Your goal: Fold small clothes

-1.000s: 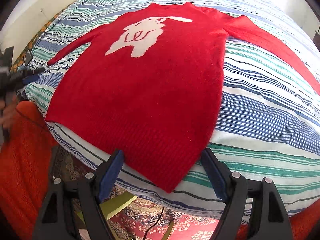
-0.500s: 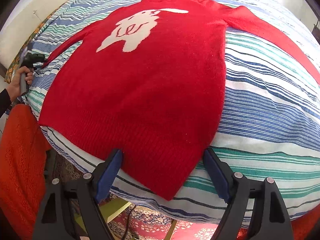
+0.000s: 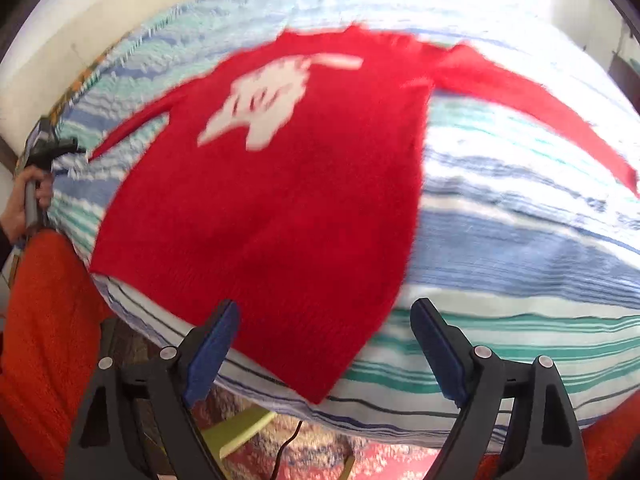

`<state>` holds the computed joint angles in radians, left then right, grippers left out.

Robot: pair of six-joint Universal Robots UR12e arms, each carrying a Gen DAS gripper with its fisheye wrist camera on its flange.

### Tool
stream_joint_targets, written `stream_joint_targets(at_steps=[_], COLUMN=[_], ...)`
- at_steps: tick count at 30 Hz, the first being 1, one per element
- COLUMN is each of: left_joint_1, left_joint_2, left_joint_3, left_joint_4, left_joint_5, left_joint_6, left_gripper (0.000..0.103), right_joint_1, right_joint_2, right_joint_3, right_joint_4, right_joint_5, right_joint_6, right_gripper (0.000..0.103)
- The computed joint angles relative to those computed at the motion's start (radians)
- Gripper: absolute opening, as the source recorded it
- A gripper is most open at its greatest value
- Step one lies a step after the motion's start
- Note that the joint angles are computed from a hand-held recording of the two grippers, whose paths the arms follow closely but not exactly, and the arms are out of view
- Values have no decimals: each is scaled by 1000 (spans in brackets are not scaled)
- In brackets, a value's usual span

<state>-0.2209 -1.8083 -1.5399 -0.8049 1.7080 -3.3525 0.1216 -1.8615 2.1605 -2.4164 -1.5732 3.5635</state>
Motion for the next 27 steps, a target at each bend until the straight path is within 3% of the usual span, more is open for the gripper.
stream_joint_targets(at_steps=[4, 9, 13, 15, 17, 19, 23, 25, 27], left_joint_1=[-67, -169, -221, -249, -243, -232, -215, -218, -225], left_joint_2=[71, 93, 81, 62, 57, 67, 92, 86, 71], left_joint_3=[-66, -110, -131, -129, -135, -133, -156, -155, -147], left_joint_4=[9, -38, -95, -138, -132, -122, -14, -15, -53], left_joint_5=[-138, -257, -215, -116, -105, -136, -179, -160, -133], left_joint_6=[112, 220, 303, 352, 365, 346, 303, 300, 314], left_gripper=[87, 87, 87, 86, 86, 85, 90, 91, 91], right_joint_1=[-6, -14, 2, 6, 2, -3, 8, 11, 12], right_joint_2=[-11, 13, 30, 43, 59, 50, 18, 9, 20], right_joint_3=[10, -1, -12, -22, -32, -23, -8, -1, -8], right_joint_4=[-77, -75, -20, 59, 150, 131, 27, -18, 9], right_joint_5=[-50, -26, -4, 4, 25, 32, -21, -22, -9], right_joint_6=[11, -14, -63, -82, -82, -70, -42, -47, -59], right_gripper=[87, 87, 87, 87, 87, 87, 87, 87, 87])
